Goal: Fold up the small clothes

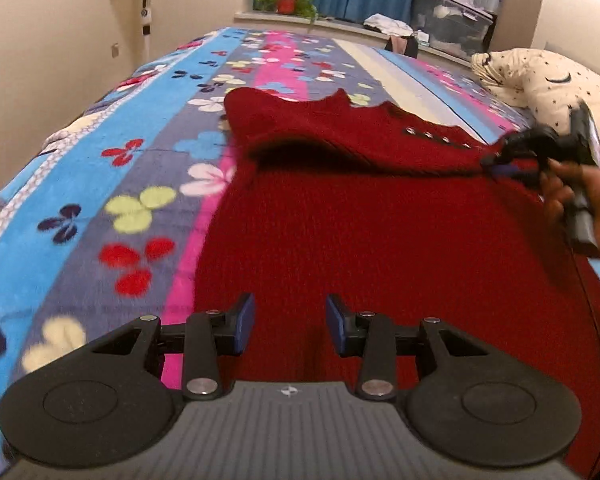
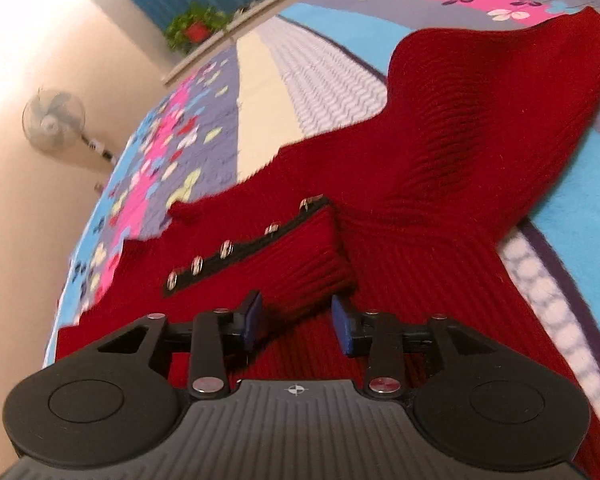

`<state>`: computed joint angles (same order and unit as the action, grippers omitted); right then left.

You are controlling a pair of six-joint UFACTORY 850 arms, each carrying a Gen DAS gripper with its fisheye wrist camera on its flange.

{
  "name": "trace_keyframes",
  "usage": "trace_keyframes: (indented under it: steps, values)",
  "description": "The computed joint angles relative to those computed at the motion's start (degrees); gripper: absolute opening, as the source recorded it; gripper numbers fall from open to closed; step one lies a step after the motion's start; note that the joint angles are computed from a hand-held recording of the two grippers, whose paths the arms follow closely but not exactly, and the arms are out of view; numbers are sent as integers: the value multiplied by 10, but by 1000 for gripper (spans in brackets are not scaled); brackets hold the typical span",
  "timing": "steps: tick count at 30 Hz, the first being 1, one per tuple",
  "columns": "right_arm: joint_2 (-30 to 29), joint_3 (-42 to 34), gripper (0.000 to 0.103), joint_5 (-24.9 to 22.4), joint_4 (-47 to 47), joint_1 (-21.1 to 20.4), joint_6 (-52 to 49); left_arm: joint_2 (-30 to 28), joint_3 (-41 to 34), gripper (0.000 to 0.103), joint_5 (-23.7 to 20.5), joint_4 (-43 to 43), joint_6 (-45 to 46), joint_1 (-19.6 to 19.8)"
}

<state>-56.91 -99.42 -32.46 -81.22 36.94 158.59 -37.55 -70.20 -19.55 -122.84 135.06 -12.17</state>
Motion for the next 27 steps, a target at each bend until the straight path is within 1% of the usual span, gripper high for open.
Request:
trace_keyframes:
  steps: [1, 3, 5, 6, 7, 8, 9, 10, 11, 12, 13, 14, 15, 16, 17, 18, 20, 21, 22, 23, 25, 26, 27]
  values:
    - [-2, -1, 8, -14, -12, 2, -5, 8, 17, 43, -12, -47, 57, -3]
    - [1, 3, 6, -51, -37, 11, 10, 14, 34, 44, -30, -120, 147, -15]
    - [11, 7, 6, -76, -41, 18, 0, 15, 39, 44, -44, -157, 194, -23]
    - [13, 7, 6, -94, -35, 22, -19, 10, 35, 43, -42, -178, 207, -30]
    - [15, 6, 6, -103, -17, 22, -47, 5, 29, 43, -33, -185, 202, -32]
    - [14, 2, 7, -98, 23, 19, -84, -4, 17, 43, -17, -184, 190, -36]
    - [15, 0, 11, -76, 79, 13, -133, -13, 4, 43, 15, -173, 174, -39]
    - [17, 0, 15, -51, 132, 7, -184, -26, -14, 43, 44, -182, 181, -44]
    - [22, 4, 15, -48, 160, 6, -213, -25, -13, 45, 50, -211, 212, -46]
    - [31, 9, 15, -68, 165, 12, -222, -20, -10, 44, 52, -236, 236, -48]
    - [44, 17, 15, -94, 146, 21, -219, -14, -7, 44, 49, -240, 236, -48]
    - [61, 33, 22, -114, 110, 29, -207, -8, -1, 45, 32, -221, 212, -45]
    - [79, 51, 35, -134, 80, 36, -198, -3, 5, 46, 13, -202, 188, -41]
    - [95, 68, 41, -155, 52, 43, -187, -1, 6, 46, 10, -200, 184, -41]
    - [111, 87, 49, -178, 31, 49, -177, -2, 4, 46, 16, -197, 182, -43]
    - [124, 104, 53, -190, 22, 52, -172, -6, -2, 46, 30, -187, 176, -45]
    - [150, 144, 53, -194, 15, 54, -149, -19, -20, 46, 78, -163, 154, -52]
    - [162, 165, 53, -190, 15, 54, -130, -16, -16, 46, 77, -182, 172, -52]
    - [171, 184, 53, -186, 19, 54, -110, -14, -13, 46, 71, -177, 165, -50]
    - [180, 200, 53, -183, 28, 55, -91, -9, -10, 46, 62, -150, 135, -48]
    - [197, 236, 53, -173, 37, 52, -45, 0, 2, 47, 36, -156, 136, -45]
    - [202, 248, 53, -176, 41, 51, -29, -2, 1, 47, 38, -155, 137, -45]
    - [203, 256, 53, -182, 50, 48, -21, -6, -4, 47, 49, -133, 118, -47]
